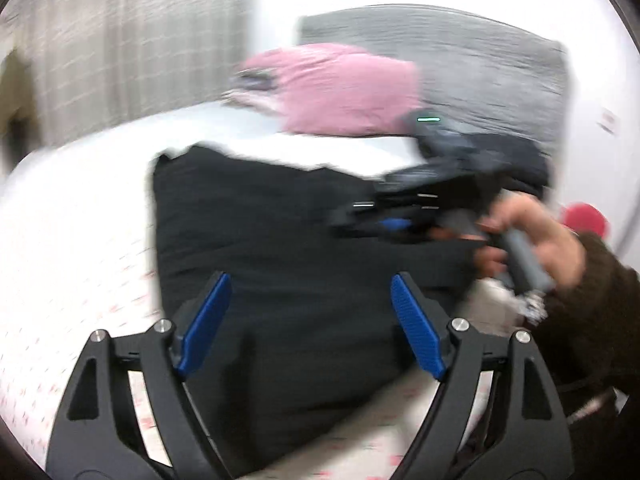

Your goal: Fold large clothes

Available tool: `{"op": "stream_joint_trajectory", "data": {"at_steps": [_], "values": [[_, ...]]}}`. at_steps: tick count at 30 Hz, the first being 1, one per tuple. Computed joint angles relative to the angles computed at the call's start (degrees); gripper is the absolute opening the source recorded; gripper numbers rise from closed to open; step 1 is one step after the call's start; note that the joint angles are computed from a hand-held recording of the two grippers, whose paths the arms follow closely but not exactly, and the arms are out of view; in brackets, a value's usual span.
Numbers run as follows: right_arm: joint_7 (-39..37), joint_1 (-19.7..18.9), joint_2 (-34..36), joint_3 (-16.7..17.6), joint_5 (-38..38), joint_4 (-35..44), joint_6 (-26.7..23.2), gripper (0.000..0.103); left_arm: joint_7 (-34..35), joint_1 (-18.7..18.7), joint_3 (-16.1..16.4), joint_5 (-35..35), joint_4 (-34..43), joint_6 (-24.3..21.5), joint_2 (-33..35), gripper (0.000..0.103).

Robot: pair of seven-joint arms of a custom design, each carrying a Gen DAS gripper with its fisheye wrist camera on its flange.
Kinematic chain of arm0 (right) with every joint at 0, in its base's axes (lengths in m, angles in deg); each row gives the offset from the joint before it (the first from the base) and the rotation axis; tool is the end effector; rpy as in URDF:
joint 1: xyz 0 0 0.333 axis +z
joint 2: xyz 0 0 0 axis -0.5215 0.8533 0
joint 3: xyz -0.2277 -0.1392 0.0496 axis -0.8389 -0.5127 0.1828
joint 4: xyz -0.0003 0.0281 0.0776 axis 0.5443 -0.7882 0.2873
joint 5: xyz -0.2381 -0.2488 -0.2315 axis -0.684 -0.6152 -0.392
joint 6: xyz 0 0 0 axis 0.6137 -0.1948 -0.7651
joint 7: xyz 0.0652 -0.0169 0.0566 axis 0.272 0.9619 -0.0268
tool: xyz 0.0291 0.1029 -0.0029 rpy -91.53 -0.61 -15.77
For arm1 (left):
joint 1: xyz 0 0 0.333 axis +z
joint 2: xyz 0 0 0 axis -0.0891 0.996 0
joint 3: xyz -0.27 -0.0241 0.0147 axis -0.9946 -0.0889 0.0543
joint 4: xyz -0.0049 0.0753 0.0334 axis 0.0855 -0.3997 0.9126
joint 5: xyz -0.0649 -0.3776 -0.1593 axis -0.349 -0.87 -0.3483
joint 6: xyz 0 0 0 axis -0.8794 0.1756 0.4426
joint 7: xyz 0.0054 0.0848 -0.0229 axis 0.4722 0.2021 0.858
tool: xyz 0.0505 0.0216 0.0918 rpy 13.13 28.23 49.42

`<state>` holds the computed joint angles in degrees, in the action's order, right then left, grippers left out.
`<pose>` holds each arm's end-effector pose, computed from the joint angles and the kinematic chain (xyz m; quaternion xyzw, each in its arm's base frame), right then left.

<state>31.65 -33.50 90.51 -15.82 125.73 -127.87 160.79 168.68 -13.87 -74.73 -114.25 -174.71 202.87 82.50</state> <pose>0.6678 0.0249 0.5079 -0.6238 0.6568 0.1212 0.4060 0.5896 -0.1685 0.5779 -0.4257 0.7763 -0.4259 0.1865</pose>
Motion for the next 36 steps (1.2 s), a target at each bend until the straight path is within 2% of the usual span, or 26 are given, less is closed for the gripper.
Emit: {"op": "stream_joint_trajectory", "data": {"at_steps": [1,4,6,8,11,13,14,15,16,18,19,21,22,24,25,27,28,30,33,36], "values": [[-0.96,0.24,-0.09,0.31,0.22,-0.13,0.24,0.07,-3.0,0.64,0.26,1.52,0.96,0.11,1.3,0.082],[-1.26,1.61,0.3,0.76,-1.87,0.61,2.97,0.029,-8.71,2.16,0.58,1.53,4.0,-0.41,4.68,0.082],[-3.52,1.42,-0.1,1.18,0.23,1.1,4.38,0.021,-7.86,2.87,0.31,-2.22,4.81,0.62,5.58,0.081],[-7.32,1.08,-1.34,1.24,3.21,0.9,6.34,0.019,-5.24,3.06,-0.28,-6.83,3.9,2.23,5.17,0.079],[-14.47,0.8,-5.02,0.35,7.79,-1.55,11.43,0.019,-0.08,3.44,-0.27,-15.26,4.27,0.11,5.3,0.075],[-15.8,0.98,-6.1,-0.93,7.03,-2.79,13.99,0.019,0.29,3.27,-0.64,-16.6,4.23,-2.24,5.31,0.069],[-14.95,0.94,-5.51,-1.54,5.8,-2.53,13.91,0.022,0.03,3.16,-0.79,-16.51,5.33,-4.22,6.5,0.068],[-13.32,0.87,-4.75,-1.97,4.31,-2.18,13.59,0.028,0.06,2.97,-1.13,-16.26,5.57,-4.02,7.37,0.068],[-10.12,0.56,-3.45,-2.55,1.85,-1.53,12.48,0.036,-0.47,2.71,-1.5,-15.01,5.9,-3.55,8.18,0.068],[0.22,0.08,-0.72,-3.65,-6.41,-0.1,10.73,0.038,-1.18,2.3,-2.16,-12.58,5.92,-2.15,8.96,0.068],[2.71,-0.95,0.2,-3.77,-7.04,0.45,9.07,0.039,-1.21,2.23,-2.38,-11.84,5.87,-1.87,8.96,0.068],[2.2,-3.99,0.15,-3.09,-1.11,0.0,6.37,0.039,-1.73,2.29,-2.57,-11.05,6.05,-1.54,9.1,0.068],[0.16,-5.87,-0.43,-2.76,4.65,-0.74,4.82,0.04,-1.79,2.43,-2.62,-11.36,6.0,-1.81,8.96,0.068],[-3.89,-7.75,-1.17,-2.43,13.02,-1.77,1.86,0.045,-1.68,2.65,-2.67,-12.0,6.18,-2.16,9.06,0.068],[-5.23,-8.63,-1.04,-2.51,16.64,-1.61,-1.81,0.05,-1.46,2.69,-2.72,-12.1,6.22,-2.04,9.22,0.068],[-4.95,-8.38,0.09,-2.39,17.55,-0.04,-6.14,0.052,-1.36,2.68,-2.81,-11.92,5.94,-1.6,9.11,0.068],[-4.78,-8.15,1.1,-2.26,16.15,1.4,-9.13,0.052,-1.32,2.68,-2.83,-11.84,5.9,-1.52,9.08,0.068],[-2.86,-7.06,3.05,-2.03,10.57,4.53,-11.83,0.052,-1.06,2.79,-2.84,-12.13,6.12,-1.67,9.37,0.068],[0.49,-4.59,4.7,-1.53,-0.32,7.16,-12.02,0.052,-1.07,2.85,-2.88,-11.95,6.21,-1.78,9.46,0.068],[0.18,-4.8,5.94,0.07,0.47,8.73,-12.13,0.05,-1.5,2.68,-2.92,-10.9,5.95,-1.09,9.33,0.068]]}}
